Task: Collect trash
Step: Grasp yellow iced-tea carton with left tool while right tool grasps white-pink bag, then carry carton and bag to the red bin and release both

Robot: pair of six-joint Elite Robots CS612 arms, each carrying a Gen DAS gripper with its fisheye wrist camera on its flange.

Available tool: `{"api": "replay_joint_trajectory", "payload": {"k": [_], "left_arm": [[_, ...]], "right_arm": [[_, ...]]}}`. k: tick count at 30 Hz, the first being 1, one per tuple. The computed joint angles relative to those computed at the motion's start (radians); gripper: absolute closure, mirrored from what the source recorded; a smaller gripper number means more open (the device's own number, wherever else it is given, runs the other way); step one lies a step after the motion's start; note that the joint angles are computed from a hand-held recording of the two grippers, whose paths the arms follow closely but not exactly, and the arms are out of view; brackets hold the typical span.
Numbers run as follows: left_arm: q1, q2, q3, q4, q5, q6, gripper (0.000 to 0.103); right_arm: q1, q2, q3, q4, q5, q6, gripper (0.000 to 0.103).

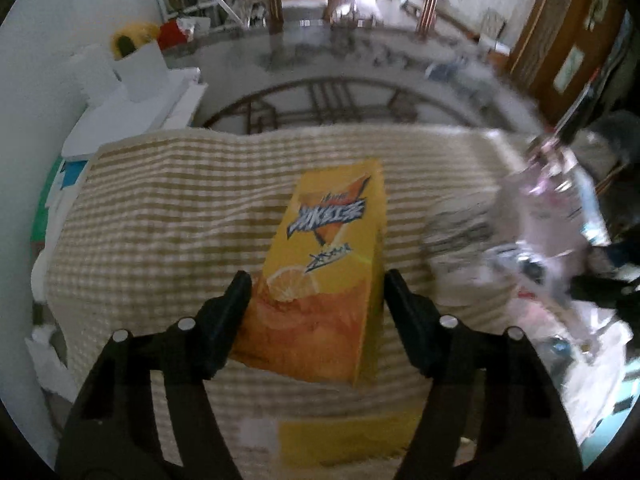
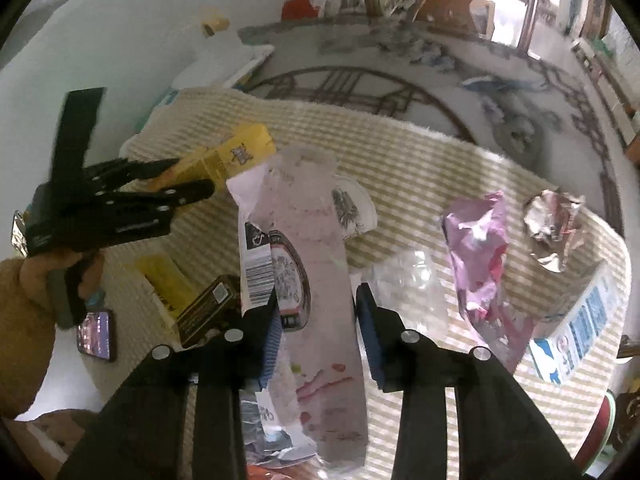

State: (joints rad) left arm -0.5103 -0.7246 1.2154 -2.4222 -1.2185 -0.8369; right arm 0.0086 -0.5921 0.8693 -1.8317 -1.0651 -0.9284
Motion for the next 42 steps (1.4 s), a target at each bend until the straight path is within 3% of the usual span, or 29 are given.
{"api": "replay_joint_trajectory", "payload": {"k": [4, 5, 7, 11, 15, 17, 18, 19, 25, 28, 30, 33, 35, 37, 39, 42], "left_arm": [[-0.028, -0.043, 0.057, -0.109, 0.025, -0.067, 0.041], [-0.034, -0.047, 0.063, -0.126, 0.031, -0.074, 0.051], [-0.048, -0.056, 0.064, -0.136, 0.045, -0.095, 0.092], [-0.063, -0.061, 0.067, -0.182, 0.046, -0.096, 0.1], [-0.068, -0.06, 0.066, -0.182, 0.048, -0.074, 0.097], [-0.069, -0.066, 0.08, -0.169, 0.049, -0.094, 0.077], [-0.068, -0.07, 0.09, -0.155, 0.054, -0.116, 0.058], [-0.067, -0.073, 0.097, -0.143, 0.055, -0.133, 0.053], [-0.044, -0.064, 0.105, -0.068, -0.037, -0.245, 0.035], [-0.036, -0.048, 0.09, -0.091, -0.091, -0.267, 0.028], [-0.032, -0.028, 0.062, -0.1, -0.115, -0.261, 0.018], [-0.025, 0.011, -0.014, -0.006, -0.142, -0.258, 0.016], [-0.017, 0.026, -0.033, 0.005, -0.175, -0.272, 0.017], [-0.016, 0.034, -0.043, 0.02, -0.184, -0.279, 0.038], [-0.021, 0.029, -0.03, -0.005, -0.167, -0.287, 0.039], [-0.04, 0.006, -0.005, -0.037, -0.083, -0.296, 0.04]], "right_arm": [[-0.028, -0.06, 0.098, -0.113, 0.111, 0.083, 0.069], [-0.034, -0.073, 0.121, -0.145, 0.137, 0.114, 0.069], [-0.053, -0.099, 0.17, -0.213, 0.199, 0.189, 0.069], [-0.076, -0.124, 0.219, -0.295, 0.261, 0.314, 0.068], [-0.097, -0.138, 0.25, -0.323, 0.277, 0.385, 0.068], [-0.11, -0.15, 0.275, -0.334, 0.272, 0.402, 0.068], [-0.115, -0.154, 0.285, -0.34, 0.27, 0.413, 0.068], [-0.118, -0.157, 0.293, -0.346, 0.268, 0.424, 0.068], [-0.144, -0.174, 0.351, -0.364, 0.256, 0.497, 0.068], [-0.151, -0.177, 0.363, -0.363, 0.252, 0.514, 0.068], [-0.155, -0.179, 0.369, -0.364, 0.252, 0.517, 0.068], [-0.159, -0.182, 0.372, -0.359, 0.252, 0.516, 0.068], [-0.163, -0.182, 0.372, -0.359, 0.251, 0.511, 0.068], [-0.166, -0.183, 0.373, -0.363, 0.249, 0.511, 0.068], [-0.171, -0.183, 0.374, -0.368, 0.251, 0.515, 0.068], [-0.178, -0.177, 0.366, -0.372, 0.254, 0.526, 0.068]]}}
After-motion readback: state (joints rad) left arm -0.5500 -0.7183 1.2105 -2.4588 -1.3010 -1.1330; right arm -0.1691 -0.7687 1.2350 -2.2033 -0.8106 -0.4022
